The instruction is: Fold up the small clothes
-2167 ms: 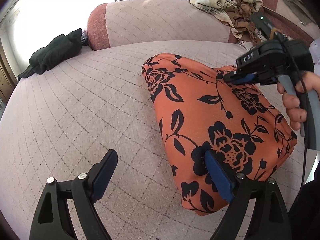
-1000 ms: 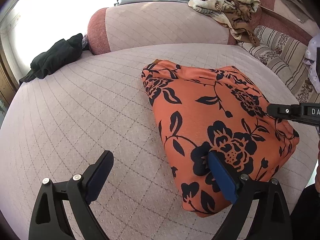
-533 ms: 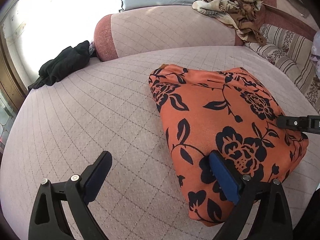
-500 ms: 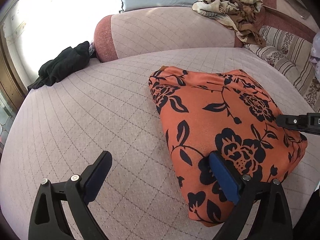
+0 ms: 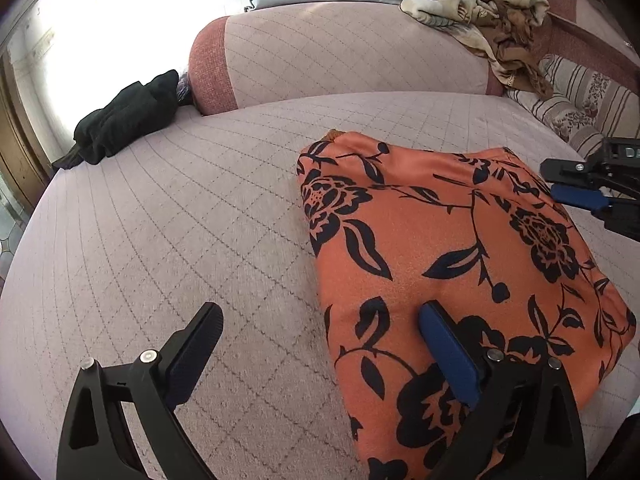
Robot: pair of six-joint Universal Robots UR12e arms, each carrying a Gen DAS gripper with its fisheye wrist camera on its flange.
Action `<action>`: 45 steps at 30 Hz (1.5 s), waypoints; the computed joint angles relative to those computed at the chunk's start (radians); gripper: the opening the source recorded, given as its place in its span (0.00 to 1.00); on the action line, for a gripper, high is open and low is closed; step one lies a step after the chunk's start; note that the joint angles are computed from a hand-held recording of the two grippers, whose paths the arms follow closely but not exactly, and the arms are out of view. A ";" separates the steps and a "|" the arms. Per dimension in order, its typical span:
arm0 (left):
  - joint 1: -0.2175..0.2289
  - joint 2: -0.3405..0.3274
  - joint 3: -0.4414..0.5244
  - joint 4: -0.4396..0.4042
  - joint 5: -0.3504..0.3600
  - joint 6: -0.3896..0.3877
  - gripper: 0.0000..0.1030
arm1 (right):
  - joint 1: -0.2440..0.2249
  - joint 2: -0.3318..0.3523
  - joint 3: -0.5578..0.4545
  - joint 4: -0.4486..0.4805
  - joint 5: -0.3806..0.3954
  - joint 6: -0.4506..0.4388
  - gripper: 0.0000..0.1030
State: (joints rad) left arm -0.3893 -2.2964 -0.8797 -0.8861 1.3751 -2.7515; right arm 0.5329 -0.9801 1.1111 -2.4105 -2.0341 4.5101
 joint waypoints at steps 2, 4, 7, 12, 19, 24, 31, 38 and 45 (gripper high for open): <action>0.000 0.001 -0.008 0.015 -0.006 0.015 0.96 | -0.025 0.009 -0.011 0.065 0.092 0.039 0.38; 0.003 0.000 -0.011 0.016 -0.019 0.002 0.97 | -0.030 0.018 -0.020 0.089 0.092 0.045 0.38; 0.009 -0.009 0.016 -0.039 -0.043 -0.031 0.97 | -0.033 0.021 -0.027 0.071 0.108 0.002 0.53; 0.013 -0.018 0.034 -0.069 -0.059 -0.049 1.00 | -0.031 0.029 -0.042 0.085 0.104 -0.016 0.57; 0.008 -0.008 0.005 -0.010 -0.038 -0.020 1.00 | -0.035 0.014 -0.001 0.009 0.122 0.022 0.57; 0.007 -0.006 0.001 0.000 -0.031 -0.018 1.00 | -0.031 0.013 0.001 0.007 0.110 0.033 0.57; 0.008 -0.004 0.002 -0.010 -0.033 -0.021 1.00 | -0.030 0.015 -0.002 0.010 0.108 0.031 0.57; 0.007 -0.011 0.020 -0.032 -0.032 -0.017 1.00 | -0.010 0.009 0.033 -0.210 0.038 -0.037 0.50; 0.018 -0.032 0.067 -0.116 -0.077 -0.060 1.00 | 0.001 0.046 -0.030 -0.198 0.021 -0.121 0.50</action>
State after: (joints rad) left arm -0.3715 -2.3288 -0.8124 -1.0019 1.2982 -2.8117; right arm 0.5338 -0.9343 1.0812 -2.6083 -2.0129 4.3893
